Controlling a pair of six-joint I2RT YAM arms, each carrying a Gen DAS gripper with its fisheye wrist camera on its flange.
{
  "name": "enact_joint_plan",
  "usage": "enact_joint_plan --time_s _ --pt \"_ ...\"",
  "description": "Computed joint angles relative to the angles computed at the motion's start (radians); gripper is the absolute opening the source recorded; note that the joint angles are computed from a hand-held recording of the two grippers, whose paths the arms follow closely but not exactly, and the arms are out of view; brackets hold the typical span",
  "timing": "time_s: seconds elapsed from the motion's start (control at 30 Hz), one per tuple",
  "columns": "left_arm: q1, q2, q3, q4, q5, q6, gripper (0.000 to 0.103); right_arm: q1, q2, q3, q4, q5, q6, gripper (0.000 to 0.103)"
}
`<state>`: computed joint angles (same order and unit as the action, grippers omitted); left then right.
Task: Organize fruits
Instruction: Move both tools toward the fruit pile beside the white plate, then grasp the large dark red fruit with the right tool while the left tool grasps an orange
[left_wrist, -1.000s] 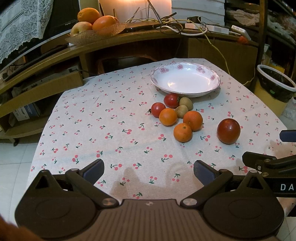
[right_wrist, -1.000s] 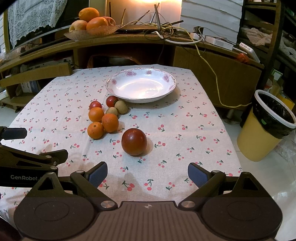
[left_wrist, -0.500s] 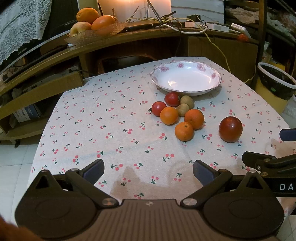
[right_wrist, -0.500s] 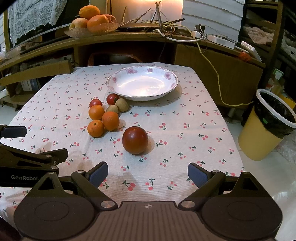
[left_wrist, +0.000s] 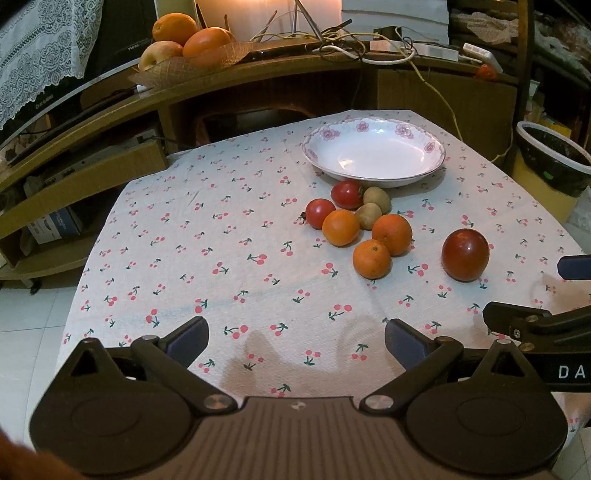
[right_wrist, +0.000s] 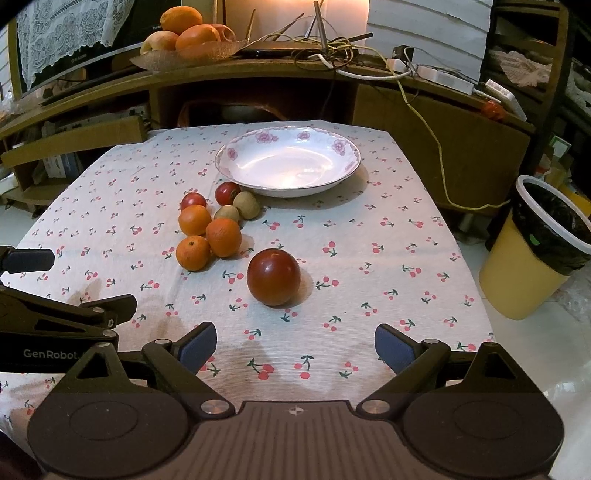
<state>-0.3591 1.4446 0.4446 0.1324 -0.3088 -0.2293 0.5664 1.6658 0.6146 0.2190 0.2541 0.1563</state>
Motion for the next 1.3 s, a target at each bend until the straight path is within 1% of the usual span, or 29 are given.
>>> enact_joint_plan --time_s 0.3,0.4,0.5,0.67,0.8,0.83,0.9,0.97,1.03,1.17,1.23,1.3 --pt "0.016 0.029 -0.002 0.043 0.007 0.024 0.103 -0.012 0.021 0.022 -0.004 -0.026 -0.024 0.092" --pt "0.027 0.047 0.009 0.055 0.014 0.04 0.103 -0.022 0.031 0.035 -0.008 -0.051 -0.039 0.088" --pt "0.036 0.071 0.027 0.074 0.018 0.072 0.103 -0.031 0.046 0.055 -0.012 -0.069 -0.058 0.085" --pt "0.042 0.125 0.062 0.11 0.026 0.149 0.103 -0.054 0.082 0.103 -0.011 -0.092 -0.084 0.083" --pt "0.048 0.169 0.089 0.123 0.047 0.191 0.103 -0.083 0.121 0.165 -0.048 -0.134 -0.109 0.074" --pt "0.056 0.173 0.092 0.13 0.08 0.211 0.103 -0.089 0.128 0.178 -0.058 -0.145 -0.116 0.072" --pt "0.061 0.182 0.099 0.137 0.11 0.232 0.103 -0.102 0.142 0.202 -0.075 -0.177 -0.132 0.071" --pt "0.054 0.198 0.108 0.15 0.106 0.26 0.103 -0.113 0.16 0.23 -0.094 -0.209 -0.15 0.071" --pt "0.061 0.222 0.127 0.15 0.122 0.277 0.103 -0.119 0.184 0.262 -0.12 -0.226 -0.17 0.064" --pt "0.086 0.264 0.162 0.144 0.19 0.29 0.103 -0.139 0.23 0.332 -0.193 -0.271 -0.196 0.057" --pt "0.096 0.28 0.181 0.137 0.224 0.297 0.103 -0.15 0.247 0.359 -0.228 -0.291 -0.202 0.045" --pt "0.093 0.294 0.198 0.134 0.235 0.311 0.102 -0.163 0.249 0.369 -0.24 -0.321 -0.21 0.041"
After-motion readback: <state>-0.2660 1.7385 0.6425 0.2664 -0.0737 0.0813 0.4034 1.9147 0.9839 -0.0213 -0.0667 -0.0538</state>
